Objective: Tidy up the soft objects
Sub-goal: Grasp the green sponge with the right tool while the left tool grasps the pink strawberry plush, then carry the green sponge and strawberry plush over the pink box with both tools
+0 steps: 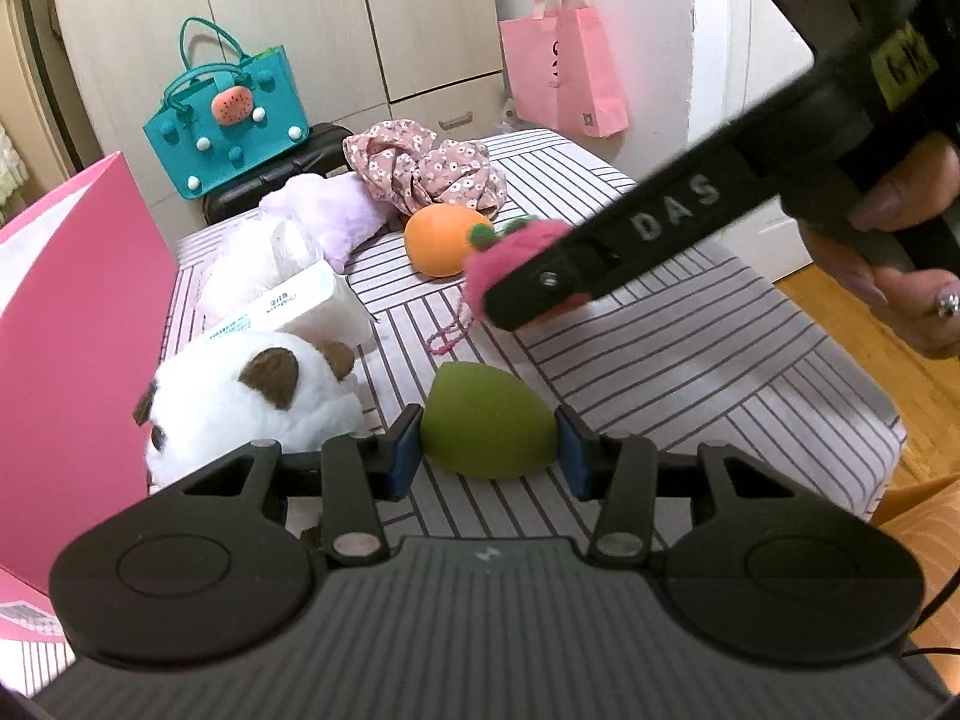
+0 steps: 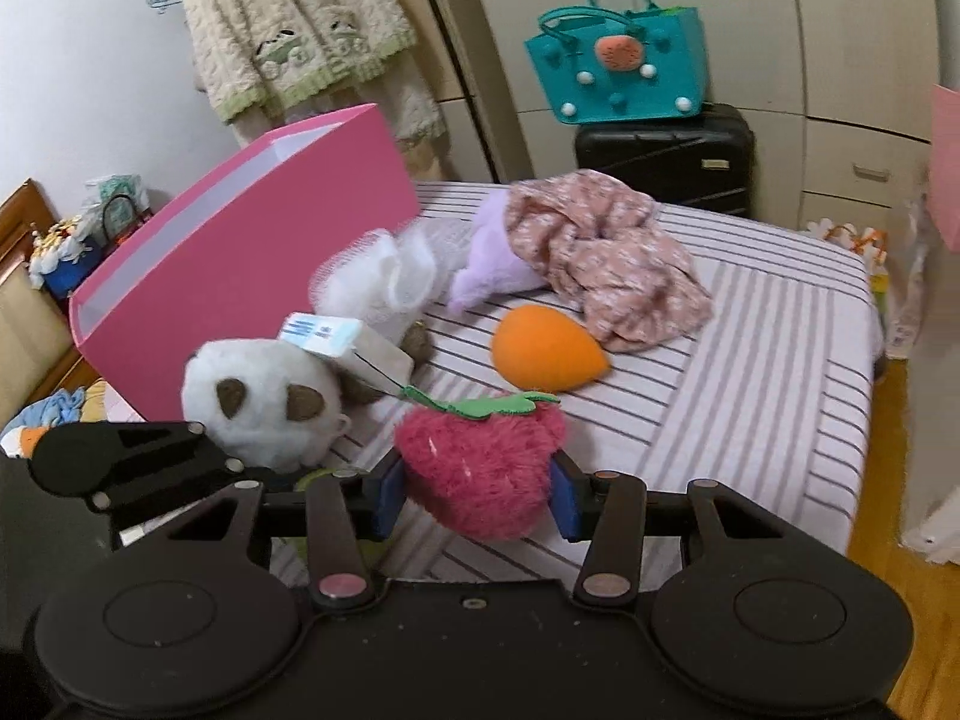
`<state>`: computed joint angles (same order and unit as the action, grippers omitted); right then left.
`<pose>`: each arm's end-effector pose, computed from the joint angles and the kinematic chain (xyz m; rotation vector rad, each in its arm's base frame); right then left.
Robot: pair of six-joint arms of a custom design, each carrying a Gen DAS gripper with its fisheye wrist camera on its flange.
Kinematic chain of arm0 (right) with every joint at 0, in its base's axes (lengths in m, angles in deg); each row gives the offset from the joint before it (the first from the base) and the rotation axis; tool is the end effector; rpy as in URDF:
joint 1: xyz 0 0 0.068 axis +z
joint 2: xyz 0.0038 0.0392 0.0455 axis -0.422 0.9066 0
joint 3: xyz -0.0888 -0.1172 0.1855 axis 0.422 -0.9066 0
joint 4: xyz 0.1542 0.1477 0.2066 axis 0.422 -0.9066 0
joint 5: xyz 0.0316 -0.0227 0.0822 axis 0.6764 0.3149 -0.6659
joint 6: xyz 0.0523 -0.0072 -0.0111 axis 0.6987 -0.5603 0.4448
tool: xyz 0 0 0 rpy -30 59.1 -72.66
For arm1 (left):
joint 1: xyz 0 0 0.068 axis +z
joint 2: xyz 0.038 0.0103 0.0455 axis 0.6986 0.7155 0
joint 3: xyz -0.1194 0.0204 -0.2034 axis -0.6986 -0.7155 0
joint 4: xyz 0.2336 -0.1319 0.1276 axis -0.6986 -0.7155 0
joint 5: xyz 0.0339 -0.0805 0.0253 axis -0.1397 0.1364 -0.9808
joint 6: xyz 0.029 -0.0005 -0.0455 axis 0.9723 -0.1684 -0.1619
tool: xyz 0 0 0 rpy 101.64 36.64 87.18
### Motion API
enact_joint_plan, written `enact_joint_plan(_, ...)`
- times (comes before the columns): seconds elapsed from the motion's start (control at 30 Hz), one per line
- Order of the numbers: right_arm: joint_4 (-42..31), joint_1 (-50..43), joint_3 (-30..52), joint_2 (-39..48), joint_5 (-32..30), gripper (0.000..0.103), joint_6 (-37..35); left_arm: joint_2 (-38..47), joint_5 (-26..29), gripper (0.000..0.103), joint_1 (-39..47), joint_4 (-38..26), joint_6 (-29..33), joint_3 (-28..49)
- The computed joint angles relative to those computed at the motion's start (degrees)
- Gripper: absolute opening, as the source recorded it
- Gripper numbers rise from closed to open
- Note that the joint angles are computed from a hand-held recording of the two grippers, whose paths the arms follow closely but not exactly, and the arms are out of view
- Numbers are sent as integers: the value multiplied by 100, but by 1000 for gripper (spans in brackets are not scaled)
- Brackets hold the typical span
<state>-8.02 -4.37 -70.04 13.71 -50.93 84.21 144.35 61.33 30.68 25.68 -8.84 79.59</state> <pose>0.2295 0.0847 0.0706 0.1243 2.3530 0.3501 0.2642 -0.0810 0.0754 1.2003 2.0268 -0.3830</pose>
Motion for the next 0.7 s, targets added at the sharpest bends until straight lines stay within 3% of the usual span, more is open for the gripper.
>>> enact_joint_plan(0.3, -509, 303, -671, -976, 494, 53, 431, -172, 196, 45, 77, -440, 64, 76)
enact_joint_plan(0.7, -2051, 1586, -1081, -2518, 1498, 53, 1594, -349, 748, 45, 526, -2002, 523, 642)
